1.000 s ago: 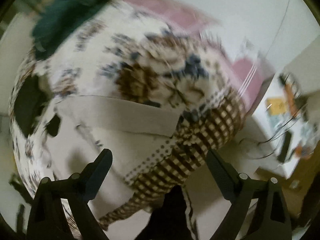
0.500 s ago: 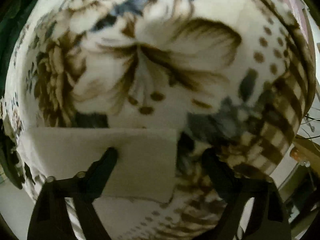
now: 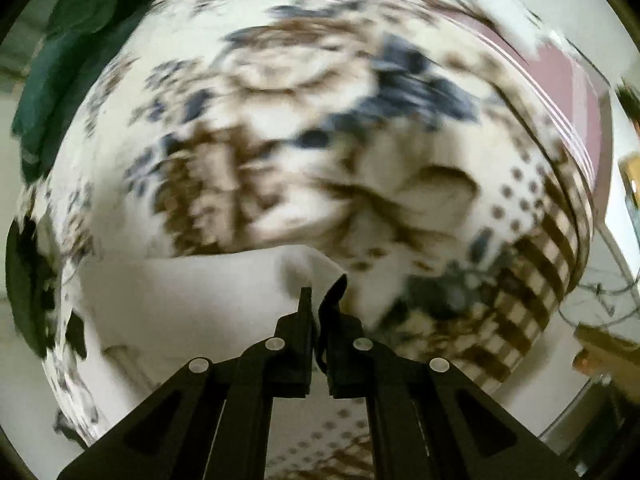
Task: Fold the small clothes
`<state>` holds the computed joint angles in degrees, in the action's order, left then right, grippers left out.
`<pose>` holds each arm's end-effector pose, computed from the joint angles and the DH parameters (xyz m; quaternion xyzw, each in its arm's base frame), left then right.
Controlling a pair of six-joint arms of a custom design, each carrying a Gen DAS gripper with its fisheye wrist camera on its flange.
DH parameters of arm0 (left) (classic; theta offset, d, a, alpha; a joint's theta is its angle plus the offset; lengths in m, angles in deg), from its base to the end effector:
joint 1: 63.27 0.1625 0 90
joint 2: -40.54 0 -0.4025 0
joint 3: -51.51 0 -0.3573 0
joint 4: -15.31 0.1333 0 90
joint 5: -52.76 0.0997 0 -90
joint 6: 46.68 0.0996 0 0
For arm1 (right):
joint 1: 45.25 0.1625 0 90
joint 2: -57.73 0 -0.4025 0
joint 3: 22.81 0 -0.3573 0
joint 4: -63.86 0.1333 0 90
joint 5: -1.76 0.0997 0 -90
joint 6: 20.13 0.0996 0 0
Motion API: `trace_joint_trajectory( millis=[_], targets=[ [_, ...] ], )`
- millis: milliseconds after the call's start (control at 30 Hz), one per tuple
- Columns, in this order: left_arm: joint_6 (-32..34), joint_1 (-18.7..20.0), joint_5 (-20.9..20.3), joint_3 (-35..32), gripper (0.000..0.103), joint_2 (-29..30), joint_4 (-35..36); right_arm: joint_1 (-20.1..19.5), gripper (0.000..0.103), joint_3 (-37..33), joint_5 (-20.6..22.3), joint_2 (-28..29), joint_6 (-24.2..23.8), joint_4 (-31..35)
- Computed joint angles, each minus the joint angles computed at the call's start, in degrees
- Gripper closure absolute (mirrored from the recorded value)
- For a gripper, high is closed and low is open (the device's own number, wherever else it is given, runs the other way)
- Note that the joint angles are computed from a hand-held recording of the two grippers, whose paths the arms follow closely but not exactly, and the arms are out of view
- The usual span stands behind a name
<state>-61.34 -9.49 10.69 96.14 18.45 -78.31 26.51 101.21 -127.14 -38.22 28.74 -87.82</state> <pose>-0.2911 -0.7482 0.0814 0.2342 0.8730 -0.0365 0.4263 -0.0578 -0.4016 0.3853 -0.5792 -0.6990 0.3471 0.2354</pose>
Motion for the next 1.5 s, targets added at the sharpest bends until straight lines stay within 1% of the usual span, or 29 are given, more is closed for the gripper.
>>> trace_joint_trajectory(
  millis=[33, 67, 100, 200, 333, 400, 467, 500, 600, 667, 800, 867, 900, 933, 1000, 1033, 1067, 1100, 1133, 1167, 1200, 1233, 1300, 1333, 1367, 1400, 1433, 1467, 1500],
  targets=[
    [0.07, 0.26, 0.08, -0.21, 0.000, -0.31, -0.29, 3.11, 0.098, -4.00, -1.56, 3.21, -1.38, 1.97],
    [-0.14, 0.46, 0.34, -0.45, 0.000, -0.61, -0.42, 4.70, 0.098, -5.82, -2.36, 5.00, -1.97, 2.96],
    [-0.48, 0.59, 0.69, -0.32, 0.000, -1.04, -0.52, 7.59, 0.098, -8.99, -3.47, 8.18, -3.22, 4.55],
    [-1.88, 1.51, 2.41, 0.07, 0.000, -2.80, -1.25, 14.47, 0.098, -18.36, -4.45, 18.23, -7.63, 9.54],
    [-6.48, 3.16, 5.92, 1.67, 0.000, -6.02, 0.06, 22.56, 0.098, -37.89, -3.45, 38.84, -18.54, 20.10],
    [-9.74, 4.05, 7.40, 2.74, 0.000, -7.83, 2.09, 25.41, 0.098, -44.65, -3.90, 46.71, -21.90, 25.05],
    [-12.70, 4.88, 8.79, 3.94, 0.000, -9.53, 4.36, 28.06, 0.098, -53.12, -3.33, 56.58, -26.86, 30.73],
    [-13.90, 5.25, 9.35, 4.31, 0.000, -10.20, 5.40, 29.08, 0.098, -55.74, -3.36, 59.82, -28.52, 32.75],
    [-17.00, 6.69, 11.44, 5.73, 0.000, -12.48, 8.04, 31.53, 0.099, -60.27, -2.81, 65.99, -32.22, 36.35],
    [-17.85, 7.22, 12.38, 6.84, 0.000, -13.70, 8.45, 33.12, 0.098, -62.22, -2.85, 68.52, -33.19, 37.70],
    [-18.84, 8.14, 13.03, 7.63, 0.000, -15.03, 8.85, 34.32, 0.098, -64.78, -1.68, 71.09, -33.51, 40.45],
    [-18.42, 8.53, 13.24, 7.98, 0.000, -15.38, 7.97, 34.10, 0.098, -65.49, -2.08, 71.70, -33.42, 41.88],
    [-18.36, 8.67, 13.31, 8.04, 0.000, -15.49, 7.65, 33.49, 0.098, -66.06, -0.99, 71.81, -32.55, 43.04],
    [-18.27, 9.05, 13.05, 7.61, 0.000, -15.44, 7.29, 32.64, 0.097, -65.98, 0.69, 71.20, -32.09, 43.85],
    [-17.89, 9.92, 10.89, 6.22, 0.000, -15.33, 6.12, 29.69, 0.095, -65.21, 8.21, 68.19, -29.95, 45.16],
    [-17.94, 10.24, 9.85, 5.59, 0.000, -15.28, 5.75, 28.79, 0.093, -64.19, 10.70, 66.76, -29.58, 44.46],
    [-18.10, 10.96, 7.82, 4.51, 0.000, -15.17, 4.83, 27.43, 0.081, -61.88, 14.60, 64.04, -28.67, 42.37],
    [-18.02, 11.61, 5.87, 3.70, 0.000, -15.09, 3.70, 26.56, 0.058, -59.83, 16.28, 61.85, -27.72, 40.59],
    [-18.08, 12.90, 2.05, 1.64, 0.000, -14.64, 2.48, 25.52, 0.049, -56.91, 17.49, 58.88, -26.30, 38.06],
    [-18.69, 13.84, -0.58, -0.05, 0.000, -14.13, 2.19, 24.48, 0.042, -53.90, 17.69, 55.70, -24.26, 35.64],
    [-19.11, 14.84, -3.86, -1.51, 0.000, -13.68, 1.39, 23.64, 0.042, -51.39, 17.35, 53.49, -22.54, 34.06],
    [-19.43, 16.60, -9.54, -3.65, 0.000, -12.87, -0.68, 22.68, 0.042, -49.24, 16.86, 51.17, -20.95, 33.26],
    [-20.57, 19.08, -16.63, -7.97, 0.002, -10.63, -1.69, 21.07, 0.042, -46.49, 15.29, 48.35, -18.59, 32.23],
    [-20.98, 19.79, -18.40, -8.72, 0.002, -10.11, -2.33, 20.26, 0.042, -44.68, 14.31, 46.46, -16.78, 31.93],
    [-21.65, 20.87, -20.74, -10.05, 0.002, -9.02, -3.50, 20.39, 0.042, -42.86, 13.87, 45.85, -14.92, 30.75],
    [-22.92, 21.61, -20.98, -13.12, 0.003, -7.02, -2.27, 19.66, 0.042, -41.60, 13.43, 45.41, -12.59, 29.47],
    [-23.47, 21.83, -20.55, -14.12, 0.008, -6.23, -2.10, 18.77, 0.042, -39.74, 13.55, 44.35, -11.96, 28.03],
    [-24.14, 21.83, -19.08, -15.08, 0.019, -5.29, -2.41, 18.09, 0.042, -38.47, 13.95, 43.19, -10.70, 27.44],
    [-24.73, 21.32, -15.71, -16.59, 0.030, -4.24, -1.27, 18.01, 0.042, -37.97, 14.09, 43.38, -9.96, 26.76]
  ],
)
